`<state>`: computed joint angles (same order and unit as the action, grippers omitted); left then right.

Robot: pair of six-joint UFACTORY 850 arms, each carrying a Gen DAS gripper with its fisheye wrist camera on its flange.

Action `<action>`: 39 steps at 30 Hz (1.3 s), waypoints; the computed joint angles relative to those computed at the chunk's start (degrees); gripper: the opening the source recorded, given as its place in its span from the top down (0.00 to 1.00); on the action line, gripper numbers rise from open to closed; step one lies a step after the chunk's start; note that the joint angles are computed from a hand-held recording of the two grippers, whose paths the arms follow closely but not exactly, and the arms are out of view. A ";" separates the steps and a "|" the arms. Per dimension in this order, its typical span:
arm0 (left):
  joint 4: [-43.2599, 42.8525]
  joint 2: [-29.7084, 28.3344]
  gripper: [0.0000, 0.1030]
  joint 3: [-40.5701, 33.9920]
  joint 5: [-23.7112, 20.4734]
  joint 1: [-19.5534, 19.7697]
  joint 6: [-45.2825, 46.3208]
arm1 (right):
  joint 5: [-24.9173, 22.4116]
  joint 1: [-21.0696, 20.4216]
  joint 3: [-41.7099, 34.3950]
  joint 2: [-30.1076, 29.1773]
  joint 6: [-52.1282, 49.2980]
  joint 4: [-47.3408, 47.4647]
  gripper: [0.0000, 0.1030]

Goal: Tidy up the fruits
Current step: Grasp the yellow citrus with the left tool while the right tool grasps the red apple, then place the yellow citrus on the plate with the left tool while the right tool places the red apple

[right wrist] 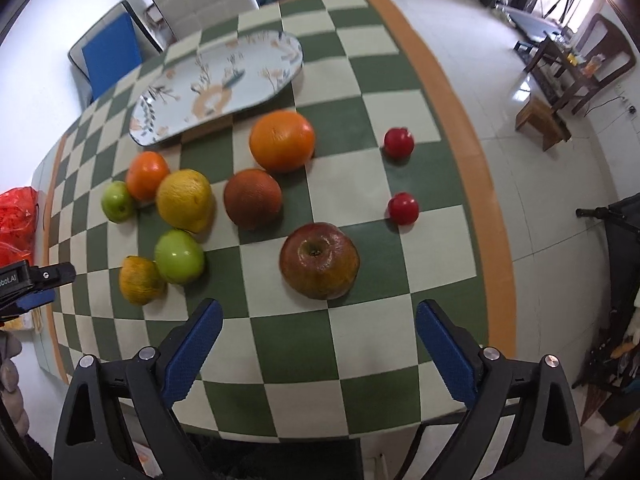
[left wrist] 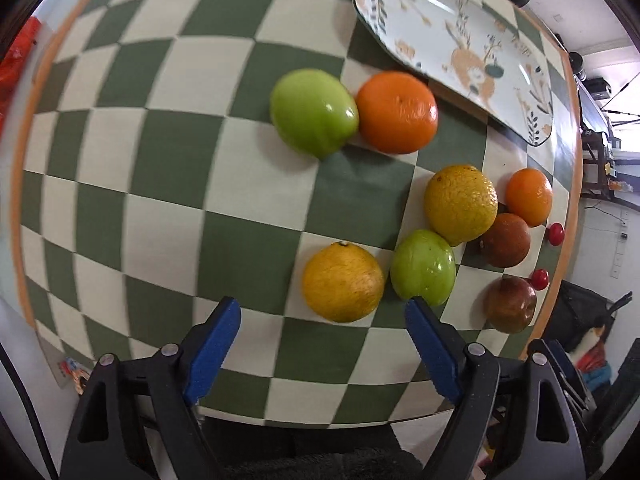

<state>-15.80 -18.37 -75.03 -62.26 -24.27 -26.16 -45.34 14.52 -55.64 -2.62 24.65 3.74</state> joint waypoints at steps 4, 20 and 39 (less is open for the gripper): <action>-3.04 -2.51 0.21 -0.49 -0.46 0.46 0.36 | -1.21 -1.77 -1.34 -3.65 -4.41 4.12 0.13; -5.00 -6.10 0.45 -1.17 2.06 -0.78 4.13 | -2.59 -4.45 -4.14 -12.38 -11.91 12.22 0.31; -2.16 -14.81 0.46 -26.48 -1.26 0.81 6.51 | -2.78 -5.51 -11.16 -11.97 -19.55 19.68 0.32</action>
